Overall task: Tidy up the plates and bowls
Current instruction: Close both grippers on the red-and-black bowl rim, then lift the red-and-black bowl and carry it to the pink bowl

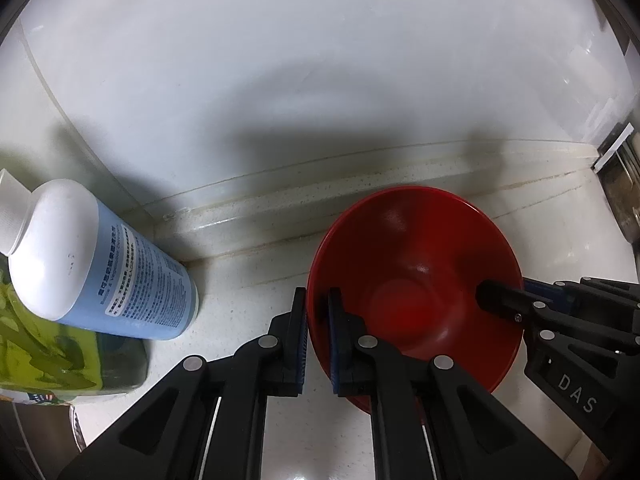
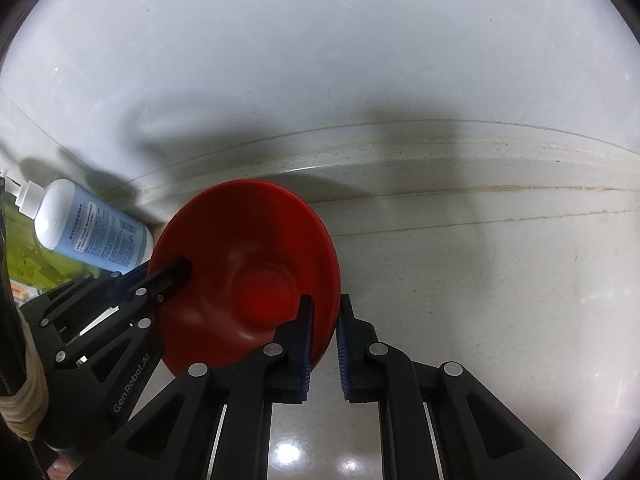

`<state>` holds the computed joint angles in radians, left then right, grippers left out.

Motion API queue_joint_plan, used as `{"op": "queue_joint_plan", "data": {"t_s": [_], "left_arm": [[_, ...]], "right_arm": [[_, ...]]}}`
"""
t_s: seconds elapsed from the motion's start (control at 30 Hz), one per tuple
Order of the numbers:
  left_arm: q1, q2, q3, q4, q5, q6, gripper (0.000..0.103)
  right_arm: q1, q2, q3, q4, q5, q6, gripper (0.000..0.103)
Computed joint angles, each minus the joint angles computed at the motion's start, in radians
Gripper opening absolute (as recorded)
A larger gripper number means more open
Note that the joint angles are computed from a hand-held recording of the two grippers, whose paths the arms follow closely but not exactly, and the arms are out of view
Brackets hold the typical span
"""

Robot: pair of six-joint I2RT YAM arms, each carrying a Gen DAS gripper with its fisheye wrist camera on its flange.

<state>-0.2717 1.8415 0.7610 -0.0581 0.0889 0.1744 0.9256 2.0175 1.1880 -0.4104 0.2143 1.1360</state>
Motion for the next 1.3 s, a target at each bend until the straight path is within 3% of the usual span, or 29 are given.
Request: {"op": "queue_joint_plan", "data": {"t_s": [0.3,0.7,0.93,1.3], "left_arm": [[-0.002,-0.122,-0.057,-0.053,0.024,-0.013,0.011],[-0.013,-0.456,-0.180,-0.235,0.074,-0.011,0.011],[-0.037,-0.639,-0.225,-0.357,0.091,-0.004,0.011],[-0.204,-0.973,-0.270,-0.605,0.068,-0.113,0.011]], "right_arm": [[0.012,-0.022,0.000,-0.024,0.019,0.013,0.012],[0.095,-0.167,-0.081,-0.087,0.087,0.083,0.012],[0.218,-0.237,-0.091,-0.202,0.183,0.230,0.012],[0.411,-0.277,-0.047,-0.385,0.277,0.459,0.012]]}}
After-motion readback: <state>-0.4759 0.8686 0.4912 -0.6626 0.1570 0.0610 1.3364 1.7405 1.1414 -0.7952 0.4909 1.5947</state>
